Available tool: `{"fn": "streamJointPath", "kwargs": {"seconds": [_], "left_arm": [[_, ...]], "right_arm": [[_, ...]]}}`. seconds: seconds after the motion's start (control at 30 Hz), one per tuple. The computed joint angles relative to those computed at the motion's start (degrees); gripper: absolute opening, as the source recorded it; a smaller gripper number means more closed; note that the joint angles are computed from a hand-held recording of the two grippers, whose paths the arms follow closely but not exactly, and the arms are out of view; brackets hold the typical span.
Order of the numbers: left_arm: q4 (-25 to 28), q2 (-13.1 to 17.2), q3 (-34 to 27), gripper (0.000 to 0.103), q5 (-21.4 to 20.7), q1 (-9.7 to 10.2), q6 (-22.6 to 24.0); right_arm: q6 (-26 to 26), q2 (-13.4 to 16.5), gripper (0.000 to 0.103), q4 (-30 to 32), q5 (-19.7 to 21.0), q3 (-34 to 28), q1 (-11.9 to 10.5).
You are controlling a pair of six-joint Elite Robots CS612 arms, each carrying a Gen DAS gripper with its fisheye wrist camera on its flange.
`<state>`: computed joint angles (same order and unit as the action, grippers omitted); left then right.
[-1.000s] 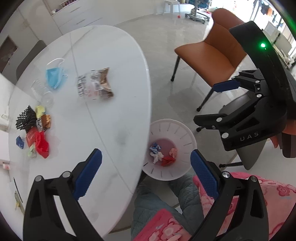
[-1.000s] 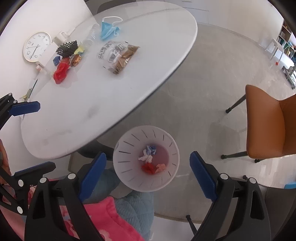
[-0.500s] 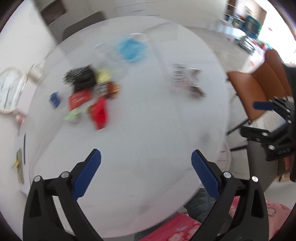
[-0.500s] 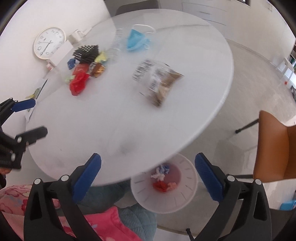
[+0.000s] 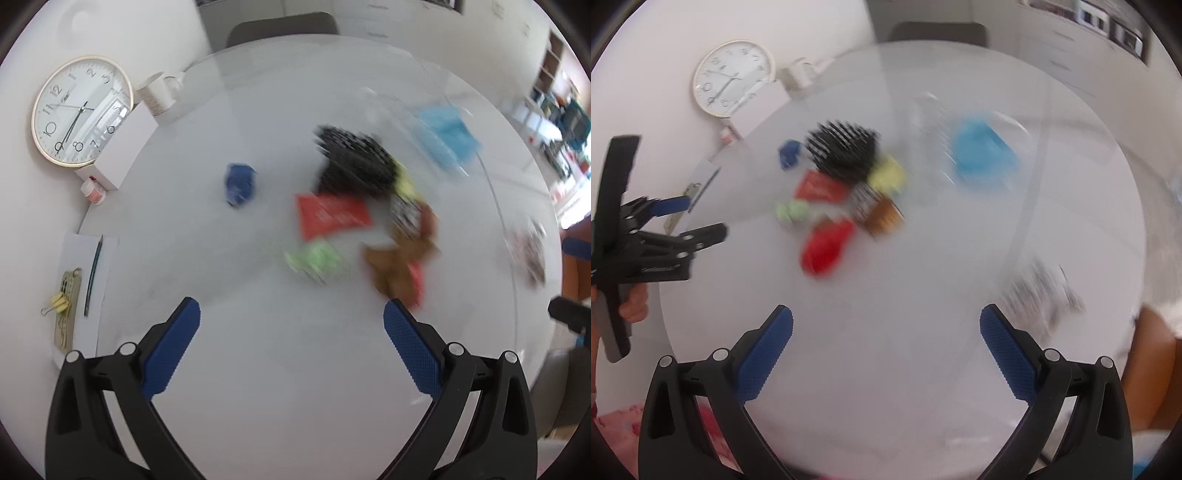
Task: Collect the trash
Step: 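Grasp the blue wrapper with the left tool while the right tool grasps the black mesh sleeve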
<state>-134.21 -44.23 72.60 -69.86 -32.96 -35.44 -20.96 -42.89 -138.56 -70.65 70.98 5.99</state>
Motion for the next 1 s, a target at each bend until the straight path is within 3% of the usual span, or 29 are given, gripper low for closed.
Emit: {"fn": "streamJointPath", "kwargs": {"seconds": [0.23,0.4,0.5,0.57,0.6,0.67,0.8,0.9,1.0], "left_arm": [[-3.6,5.0,-5.4,0.095,-3.2,4.89,-0.4],[-1.7,9.5,-11.0,0.083,-4.6,7.03,0.4],[0.9,12.2,-14.9,0.077,-4.7,7.8,1.7],[2.6,13.9,-17.3,0.063,-5.8,8.27,2.1],[3.3,14.6,-18.5,0.059,-6.7,8.51,2.2],[4.0,15.3,-19.7,0.034,-7.3,8.72,2.3],[3.8,15.9,-20.6,0.032,-5.8,8.42,3.1],[2.6,15.6,-20.1,0.031,-5.7,8.34,3.4],[1.2,15.0,-19.3,0.031,-5.3,8.42,3.1]], "right_arm": [[1.7,10.8,0.101,7.3,-0.3,-18.6,3.7],[2.9,18.0,0.101,13.1,-1.4,-31.0,5.2],[2.9,21.9,0.101,16.7,-4.0,-37.8,6.3],[2.1,24.0,0.101,18.4,-5.7,-41.3,6.9],[1.5,24.8,0.095,19.1,-6.2,-42.7,7.1],[0.7,26.3,0.077,21.2,-7.7,-45.5,7.5],[0.5,28.1,0.042,24.3,-6.4,-49.3,7.4],[1.5,30.0,0.032,27.9,-3.5,-53.6,7.0],[2.3,30.2,0.03,28.1,-2.1,-54.6,6.8]]}}
